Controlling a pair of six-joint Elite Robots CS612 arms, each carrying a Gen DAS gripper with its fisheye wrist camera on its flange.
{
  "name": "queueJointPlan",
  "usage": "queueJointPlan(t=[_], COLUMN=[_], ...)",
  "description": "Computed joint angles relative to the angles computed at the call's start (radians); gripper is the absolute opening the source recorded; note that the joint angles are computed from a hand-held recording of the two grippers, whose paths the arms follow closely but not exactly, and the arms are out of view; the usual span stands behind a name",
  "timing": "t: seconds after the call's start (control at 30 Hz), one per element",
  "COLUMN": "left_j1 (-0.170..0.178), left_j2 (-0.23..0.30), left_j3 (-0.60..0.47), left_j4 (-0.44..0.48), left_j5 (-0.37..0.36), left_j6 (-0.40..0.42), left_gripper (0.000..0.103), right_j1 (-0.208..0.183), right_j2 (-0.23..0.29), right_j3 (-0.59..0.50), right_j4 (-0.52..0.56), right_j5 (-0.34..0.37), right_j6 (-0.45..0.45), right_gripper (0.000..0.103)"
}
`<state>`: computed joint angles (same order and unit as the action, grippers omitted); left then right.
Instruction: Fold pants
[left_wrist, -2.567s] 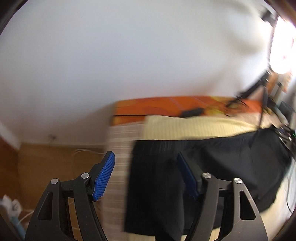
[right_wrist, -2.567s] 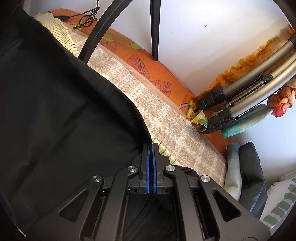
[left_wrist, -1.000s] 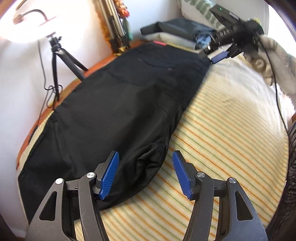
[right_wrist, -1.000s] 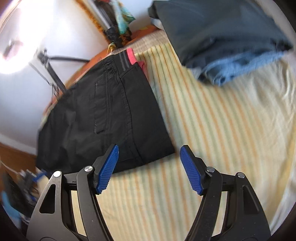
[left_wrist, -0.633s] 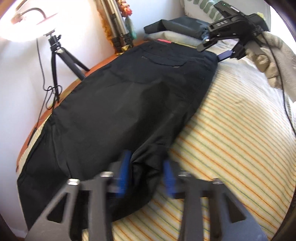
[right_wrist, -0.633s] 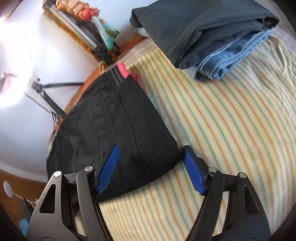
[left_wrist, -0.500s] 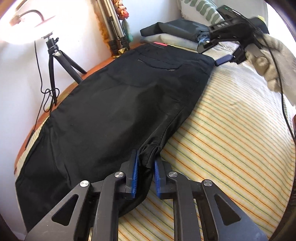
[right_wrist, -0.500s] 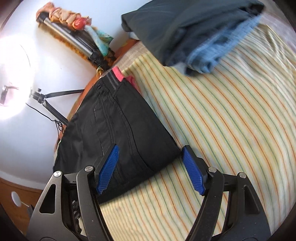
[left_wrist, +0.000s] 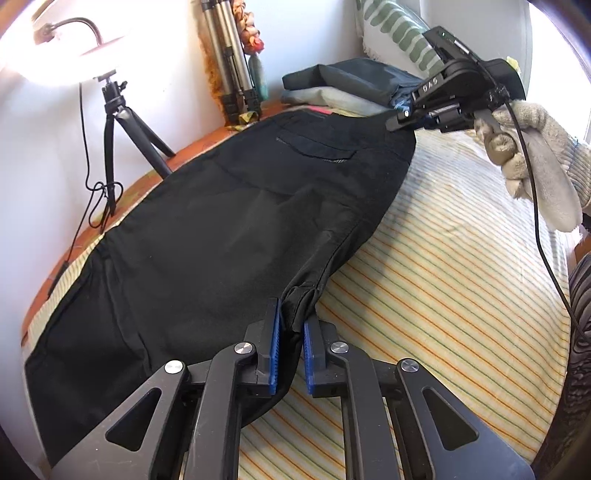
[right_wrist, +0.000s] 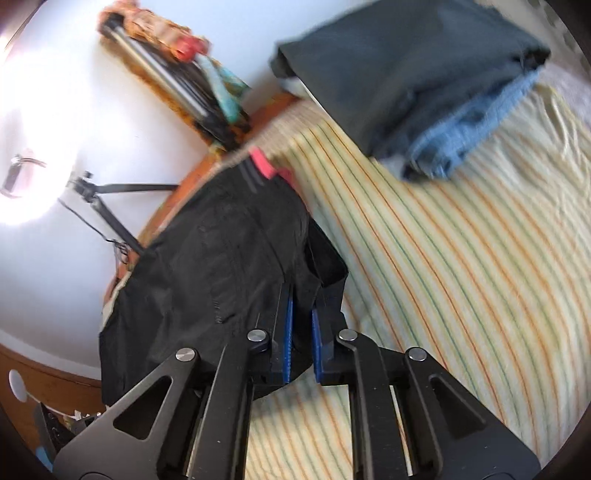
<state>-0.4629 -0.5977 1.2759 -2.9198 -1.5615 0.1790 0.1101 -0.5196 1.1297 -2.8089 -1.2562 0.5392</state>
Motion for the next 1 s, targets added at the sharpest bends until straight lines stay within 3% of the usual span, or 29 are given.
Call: queueJointPlan(t=[0.23,0.3,0.47,0.57,0.6,0.63,0.7,0.83,1.0], left_j1=[0.002,0.003,0.016,0.033,0.041,0.048,0.062,0.092,0.135], left_j2=[-0.003,0.001,-0.020,-0.053,-0.065,-0.077,-0.097,-0.143,-0.179], left_j3=[0.006,-0.003,0.020,0.066,0.085,0.104,0.136,0.214,0.279], left_j4=[-0.008,0.016,0.013,-0.027,-0.045,-0.059,-0.082,-0.112,-0.115], left_j5=[-0.039,-0.031,-0.045,-0.037,-0.034,-0.026,-0.017,0.059,0.084], left_j6=[0.006,-0.011,-0.102,-0.187,-0.227,-0.265,-0.330,-0.481,-0.676], left_gripper=[0.009,0.009,0.030,0.045,0.046,0.047,0.049,0.052,0.053], right_j1=[0.000,0.006,0.017,0.021,0.023,0.025,0.029,0.047,0.064], right_j2=[-0.053,-0.050,-0.043,-0.055,-0.060,-0.065,-0.079,-0.105,-0.138], right_j3=[0.060,0.053,0.022,0.029,0.036,0.041,0.064,0.093,0.129], right_j4=[-0.128,-0.095,0.024,0.050,0.043,0.038,0.005,-0.028,-0.070], right_j5=[-0.052,-0.084,-0.123,-0.159,-0.169,-0.182,-0.198,-0.256,-0.234], right_j6=[-0.097,-0.132,-0.216,-0.239,-0.243,-0.248,-0.259,-0.319,-0.381], right_gripper=[0.003,0.003,0.006,0.013,0.024,0.042,0.058,0.058,0.059])
